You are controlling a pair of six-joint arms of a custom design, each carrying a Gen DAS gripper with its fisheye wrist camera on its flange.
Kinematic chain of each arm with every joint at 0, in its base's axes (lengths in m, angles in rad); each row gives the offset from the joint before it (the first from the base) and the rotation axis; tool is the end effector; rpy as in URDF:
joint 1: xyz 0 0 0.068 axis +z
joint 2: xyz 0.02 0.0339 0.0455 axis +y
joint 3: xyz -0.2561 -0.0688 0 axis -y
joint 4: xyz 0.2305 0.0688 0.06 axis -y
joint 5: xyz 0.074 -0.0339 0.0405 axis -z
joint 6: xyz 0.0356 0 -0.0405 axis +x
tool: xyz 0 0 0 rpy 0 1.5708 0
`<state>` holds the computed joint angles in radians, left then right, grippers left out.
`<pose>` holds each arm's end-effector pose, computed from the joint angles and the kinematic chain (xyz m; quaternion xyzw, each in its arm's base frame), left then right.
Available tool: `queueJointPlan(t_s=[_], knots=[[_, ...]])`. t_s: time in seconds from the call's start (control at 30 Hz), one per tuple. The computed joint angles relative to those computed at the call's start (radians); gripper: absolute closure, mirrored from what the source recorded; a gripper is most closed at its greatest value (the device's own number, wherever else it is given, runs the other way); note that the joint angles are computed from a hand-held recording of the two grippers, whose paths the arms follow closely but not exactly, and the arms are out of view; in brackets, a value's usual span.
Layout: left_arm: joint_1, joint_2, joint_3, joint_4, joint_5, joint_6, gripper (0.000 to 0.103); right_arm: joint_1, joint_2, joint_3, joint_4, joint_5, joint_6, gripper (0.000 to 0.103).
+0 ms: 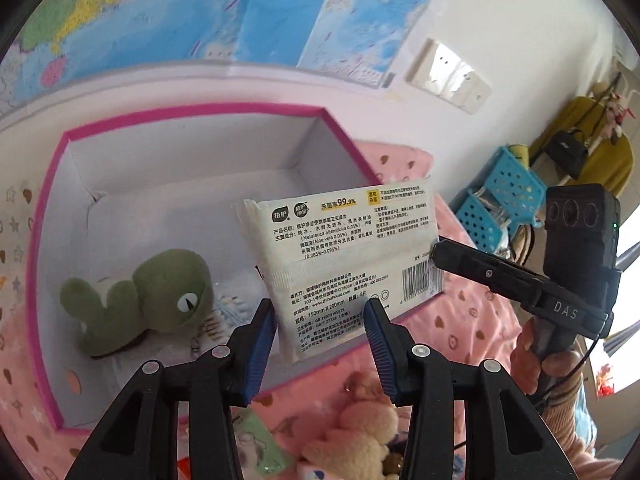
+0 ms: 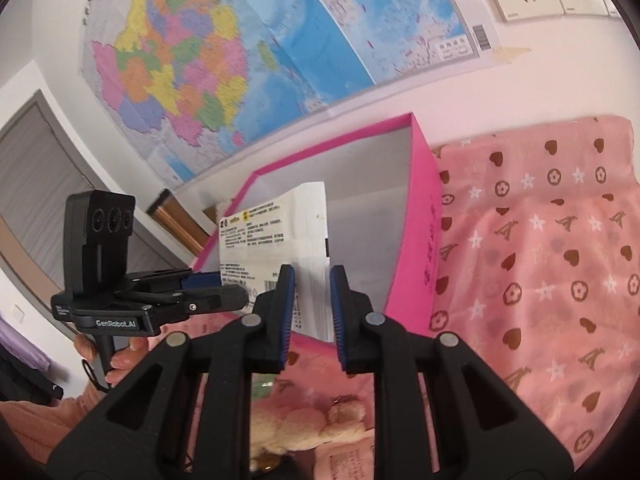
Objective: Organize soft objects
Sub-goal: 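Lift the wet-wipe pack into the pink box and open both grippers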
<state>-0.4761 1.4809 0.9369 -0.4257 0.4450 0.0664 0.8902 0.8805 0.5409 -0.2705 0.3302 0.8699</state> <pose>0.2466 -0.1444 0.2131 0.3126 0.8801 -0.2651 0.2398 0.1238 0.1346 0.2291 0.0671 0.8755 0.2585 0.4027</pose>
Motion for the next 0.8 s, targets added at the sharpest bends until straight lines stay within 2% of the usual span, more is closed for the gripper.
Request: queueJointPlan(t_s=[0.17, 0.27, 0.37, 0.43, 0.7, 0.8], knots=[[-0.010, 0.080, 0.033, 0.008, -0.022, -0.011, 0.057, -0.066, 0.064, 0.002, 0.016, -0.049, -0.016, 0.081], [-0.015, 0.106, 0.045, 0.019, -0.050, -0.032, 0.051, -0.067, 0.086, 0.017, -0.007, -0.026, -0.002, 0.078], [-0.002, 0.120, 0.048, 0.031, -0.063, -0.037, 0.051, -0.044, 0.085, 0.033, -0.033, 0.023, 0.007, 0.075], [0.002, 0.102, 0.027, 0.046, -0.069, -0.036, 0.051, -0.023, 0.076, 0.042, -0.054, 0.060, 0.020, 0.069], [0.018, -0.078, -0.118, 0.104, -0.052, 0.015, 0.050, 0.101, 0.037, 0.051, -0.103, 0.147, 0.046, 0.067], [0.031, -0.162, -0.174, 0.106, -0.035, 0.043, 0.048, 0.183, 0.017, 0.056, -0.131, 0.205, 0.079, 0.061]])
